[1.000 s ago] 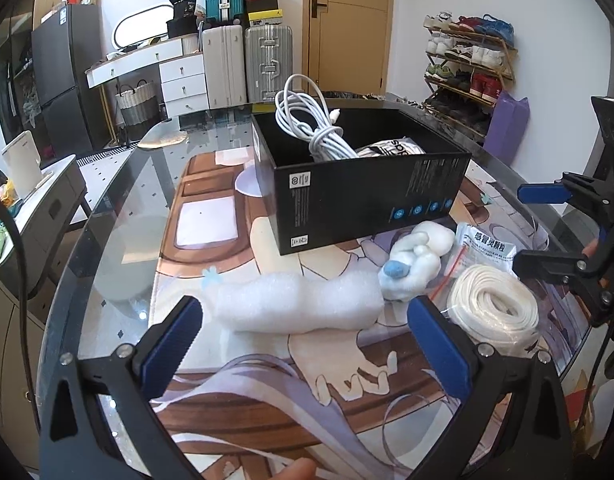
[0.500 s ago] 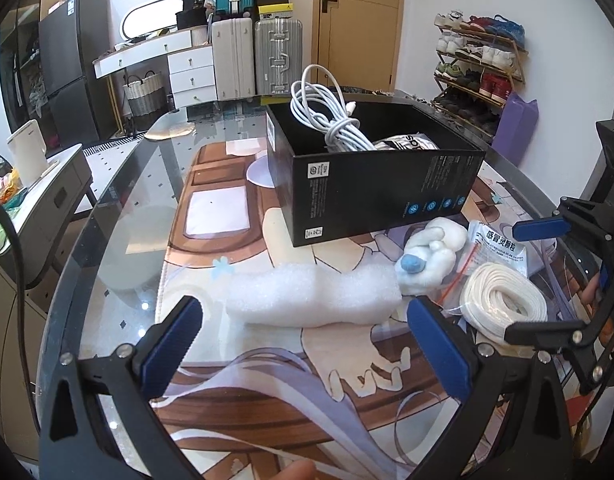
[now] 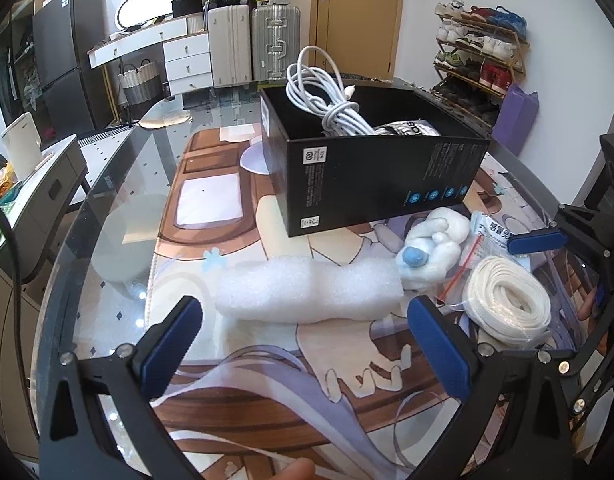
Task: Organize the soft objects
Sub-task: 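Move both tools back over the foam tube and bagged rope coil, then grasp the white foam tube with the left tool while the right tool grasps the bagged rope coil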
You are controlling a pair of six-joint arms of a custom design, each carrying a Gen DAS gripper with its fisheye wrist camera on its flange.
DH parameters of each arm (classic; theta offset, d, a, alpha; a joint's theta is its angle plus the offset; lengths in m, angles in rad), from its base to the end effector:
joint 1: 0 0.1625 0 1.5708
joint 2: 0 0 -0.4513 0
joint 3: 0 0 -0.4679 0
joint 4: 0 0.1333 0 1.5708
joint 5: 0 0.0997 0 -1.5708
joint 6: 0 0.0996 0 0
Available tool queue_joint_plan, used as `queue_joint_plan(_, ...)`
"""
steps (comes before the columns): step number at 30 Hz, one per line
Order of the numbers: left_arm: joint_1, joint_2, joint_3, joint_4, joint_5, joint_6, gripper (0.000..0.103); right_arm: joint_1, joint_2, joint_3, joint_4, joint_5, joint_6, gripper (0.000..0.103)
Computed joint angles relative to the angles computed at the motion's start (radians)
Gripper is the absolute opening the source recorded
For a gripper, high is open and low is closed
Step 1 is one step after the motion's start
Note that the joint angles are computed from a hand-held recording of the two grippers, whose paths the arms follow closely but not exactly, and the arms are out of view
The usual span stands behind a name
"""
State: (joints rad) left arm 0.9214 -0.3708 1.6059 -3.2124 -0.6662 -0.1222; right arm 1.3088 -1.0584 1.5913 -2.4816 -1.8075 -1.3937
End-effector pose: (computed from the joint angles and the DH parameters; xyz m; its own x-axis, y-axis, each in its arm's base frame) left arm -0.2491 -0.6780 -0.1329 -0.7428 0.0360 -0.6685 0.4684 0.7415 -0.4805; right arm -0.0888 -0.7555 0.2649 -0.3984 -0.8246 0.4016 -0.8598 0.4883 0.1495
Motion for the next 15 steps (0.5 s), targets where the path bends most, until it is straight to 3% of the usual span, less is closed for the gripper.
queue_joint_plan(15,0.018,-0.002,-0.026,0.059,-0.026,-0.035,0.103,-0.004,-0.009,-0.002,0.019,0.004,-0.007,0.092)
